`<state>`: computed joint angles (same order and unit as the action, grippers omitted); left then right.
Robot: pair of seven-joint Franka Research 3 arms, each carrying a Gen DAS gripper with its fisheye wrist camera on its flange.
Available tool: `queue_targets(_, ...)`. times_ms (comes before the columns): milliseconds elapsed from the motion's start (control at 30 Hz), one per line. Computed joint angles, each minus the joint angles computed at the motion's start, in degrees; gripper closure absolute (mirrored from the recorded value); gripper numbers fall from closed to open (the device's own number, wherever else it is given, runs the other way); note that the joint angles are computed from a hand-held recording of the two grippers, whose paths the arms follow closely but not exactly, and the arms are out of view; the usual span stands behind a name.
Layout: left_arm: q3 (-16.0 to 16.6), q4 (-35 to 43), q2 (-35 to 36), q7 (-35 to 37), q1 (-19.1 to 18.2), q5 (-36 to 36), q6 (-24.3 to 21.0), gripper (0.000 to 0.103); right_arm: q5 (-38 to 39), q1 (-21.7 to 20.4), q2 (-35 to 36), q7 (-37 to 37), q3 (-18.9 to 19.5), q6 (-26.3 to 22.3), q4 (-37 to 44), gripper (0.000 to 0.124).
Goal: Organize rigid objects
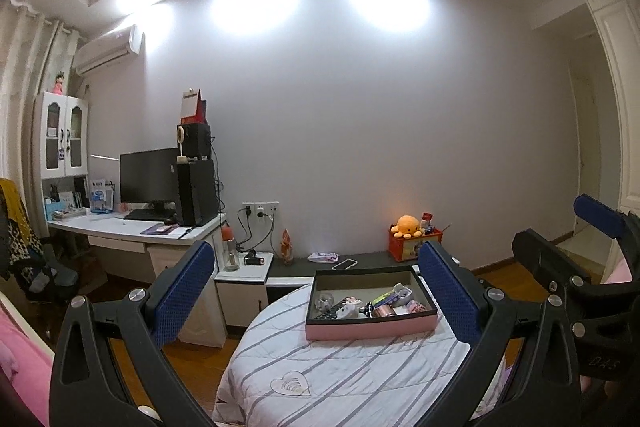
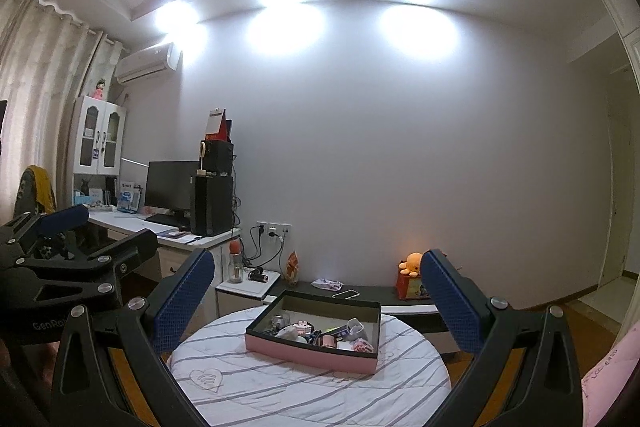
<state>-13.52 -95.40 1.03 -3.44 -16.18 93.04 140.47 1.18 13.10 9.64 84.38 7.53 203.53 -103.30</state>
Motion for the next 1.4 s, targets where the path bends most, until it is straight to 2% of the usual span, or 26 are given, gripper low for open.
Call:
queue_targets(500, -0.7, -0.8, -1.1, 1.2, 0.0, -1.4, -1.1, 0.0, 0.9, 0.9, -0.8, -1.1, -0.7, 0.2, -1.0, 0.021)
queue_targets(833, -0.6, -0.3, -0.7, 2.2, -0.1, -2.2, -1.3, 0.0, -1.7, -0.5, -0.7, 1.2, 0.2, -0.2, -0.8, 0.021)
queue_targets(1400, -0.1, 0.8, 0.4, 2.8, -0.6, -2.4, -1.1, 0.0, 0.3, 0.8, -1.5, -0.6, -0.4, -0.2, -1.8, 0.021)
